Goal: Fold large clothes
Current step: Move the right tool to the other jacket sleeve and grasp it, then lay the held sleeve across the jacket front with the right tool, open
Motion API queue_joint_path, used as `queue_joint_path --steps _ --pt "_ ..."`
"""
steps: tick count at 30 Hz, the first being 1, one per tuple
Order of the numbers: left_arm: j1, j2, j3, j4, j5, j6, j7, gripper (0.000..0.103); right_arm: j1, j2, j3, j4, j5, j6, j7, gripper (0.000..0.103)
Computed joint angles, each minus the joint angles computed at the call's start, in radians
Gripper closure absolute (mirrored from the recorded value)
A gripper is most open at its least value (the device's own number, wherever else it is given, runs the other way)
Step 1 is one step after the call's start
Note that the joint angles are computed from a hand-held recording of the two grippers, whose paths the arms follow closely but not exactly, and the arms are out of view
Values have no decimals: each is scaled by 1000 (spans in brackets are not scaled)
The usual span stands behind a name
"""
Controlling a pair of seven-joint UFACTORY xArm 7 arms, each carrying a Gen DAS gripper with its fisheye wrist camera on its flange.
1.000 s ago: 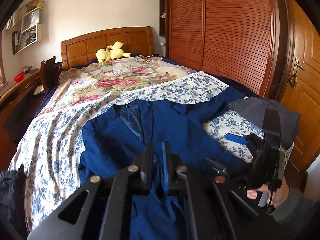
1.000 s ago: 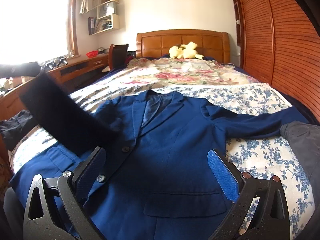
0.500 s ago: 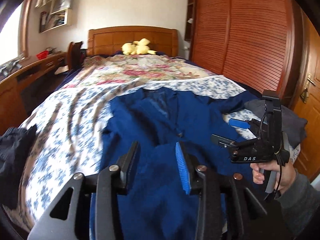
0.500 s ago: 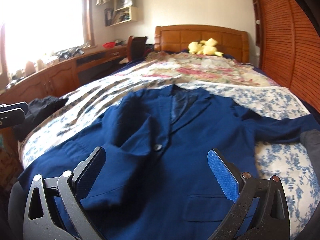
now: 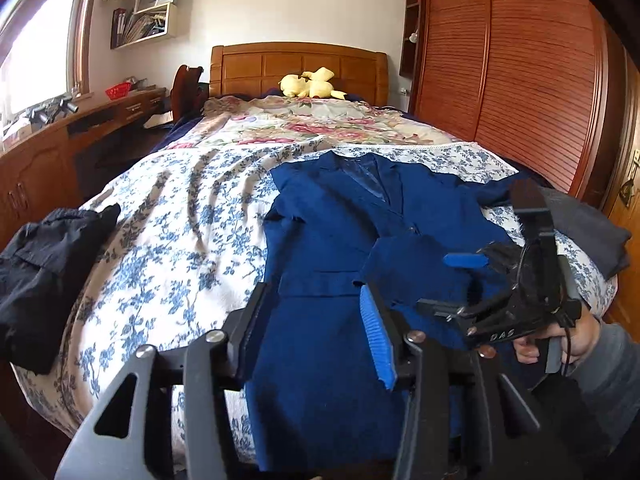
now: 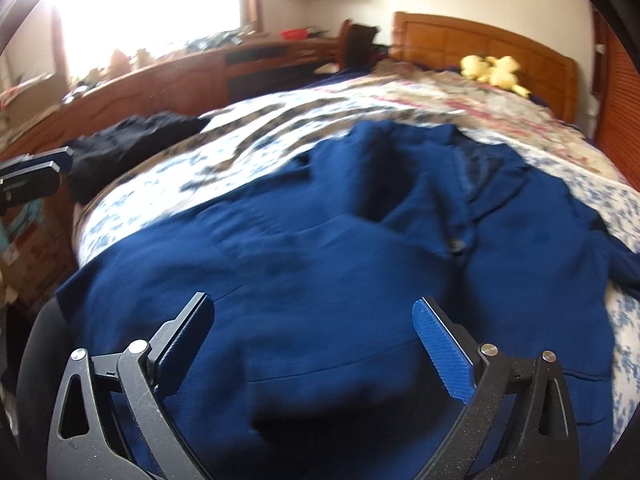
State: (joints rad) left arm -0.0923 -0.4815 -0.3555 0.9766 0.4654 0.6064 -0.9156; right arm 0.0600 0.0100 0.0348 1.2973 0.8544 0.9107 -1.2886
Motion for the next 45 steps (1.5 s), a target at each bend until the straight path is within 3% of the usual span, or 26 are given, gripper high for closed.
queue_joint_path --steps 8,11,13,16,33,40,45 --pt "9 -33 -6 -33 -1 17 -16 50 17 30 20 0 -84 -10 30 20" --pt "11 -27 -11 -32 6 23 -15 50 12 43 21 15 -89 17 35 44" --pt "8 -21 -10 -33 7 15 -14 50 -4 63 16 48 -76 89 25 87" --pt "9 -7 -11 -32 14 -3 -18 50 -20 72 17 70 -63 130 14 99" --pt "-18 71 -19 16 44 -31 -48 50 -190 98 -53 252 200 116 26 103" --pt "-37 146 -12 80 94 -43 -67 50 -283 147 -60 337 266 97 82 103" --pt "-63 180 -6 110 130 -40 -87 50 -308 120 -59 306 258 42 75 103"
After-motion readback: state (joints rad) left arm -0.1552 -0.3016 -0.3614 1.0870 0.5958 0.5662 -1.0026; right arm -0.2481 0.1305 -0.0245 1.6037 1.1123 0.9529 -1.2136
